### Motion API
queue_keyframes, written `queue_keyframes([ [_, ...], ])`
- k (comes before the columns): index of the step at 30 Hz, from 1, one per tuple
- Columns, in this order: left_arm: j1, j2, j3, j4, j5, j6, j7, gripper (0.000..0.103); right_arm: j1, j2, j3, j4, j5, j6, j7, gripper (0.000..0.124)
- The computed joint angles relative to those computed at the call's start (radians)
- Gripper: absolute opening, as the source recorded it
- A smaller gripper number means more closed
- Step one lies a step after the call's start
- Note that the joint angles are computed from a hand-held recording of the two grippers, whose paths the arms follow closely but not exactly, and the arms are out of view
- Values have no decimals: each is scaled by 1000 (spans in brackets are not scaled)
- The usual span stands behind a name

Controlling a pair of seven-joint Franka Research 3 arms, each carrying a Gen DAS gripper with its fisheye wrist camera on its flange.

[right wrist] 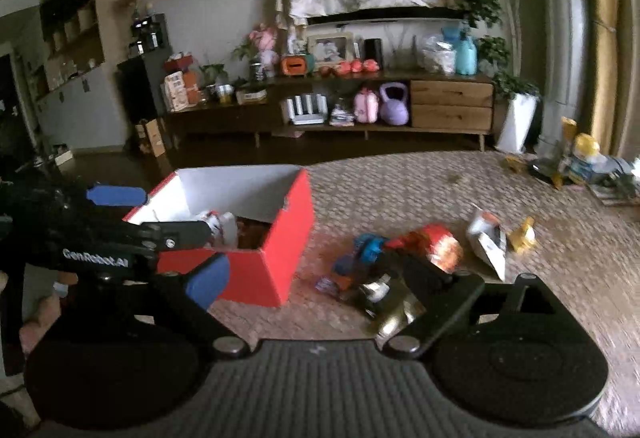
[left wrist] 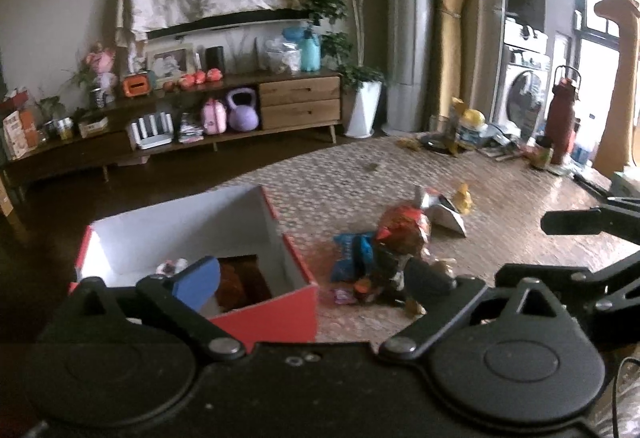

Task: Organize snacks
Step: 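Withdraw both open grippers from the box back toward the snack pile, then grasp the small dark bottle with the left gripper while the right grasps the wrapped brown egg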

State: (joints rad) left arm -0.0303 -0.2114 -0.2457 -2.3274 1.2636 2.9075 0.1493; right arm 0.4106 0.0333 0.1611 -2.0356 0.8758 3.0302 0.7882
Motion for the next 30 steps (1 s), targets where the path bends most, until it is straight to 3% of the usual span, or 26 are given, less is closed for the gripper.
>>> queue_keyframes([
  [6, -17, 60, -1, 35, 4, 29, -12, 103, -18, -21, -24, -66, 13, 17, -10, 95],
  [14, -83, 200, 23, 155, -68, -39, 49, 103, -50, 45, -46, -77, -172, 90, 162, 95],
  [17, -113, 260, 41, 211, -97, -66, 90, 103, -92, 80, -17, -52, -134, 78, 143, 95],
  [21, -150, 338, 67, 284, -176, -90, 163, 103, -105, 141, -25, -13, -202, 71, 217, 95],
  [30, -222, 451, 122, 383, -173, -103, 175, 103, -171, 270, 29, 96, -251, 47, 241, 95],
])
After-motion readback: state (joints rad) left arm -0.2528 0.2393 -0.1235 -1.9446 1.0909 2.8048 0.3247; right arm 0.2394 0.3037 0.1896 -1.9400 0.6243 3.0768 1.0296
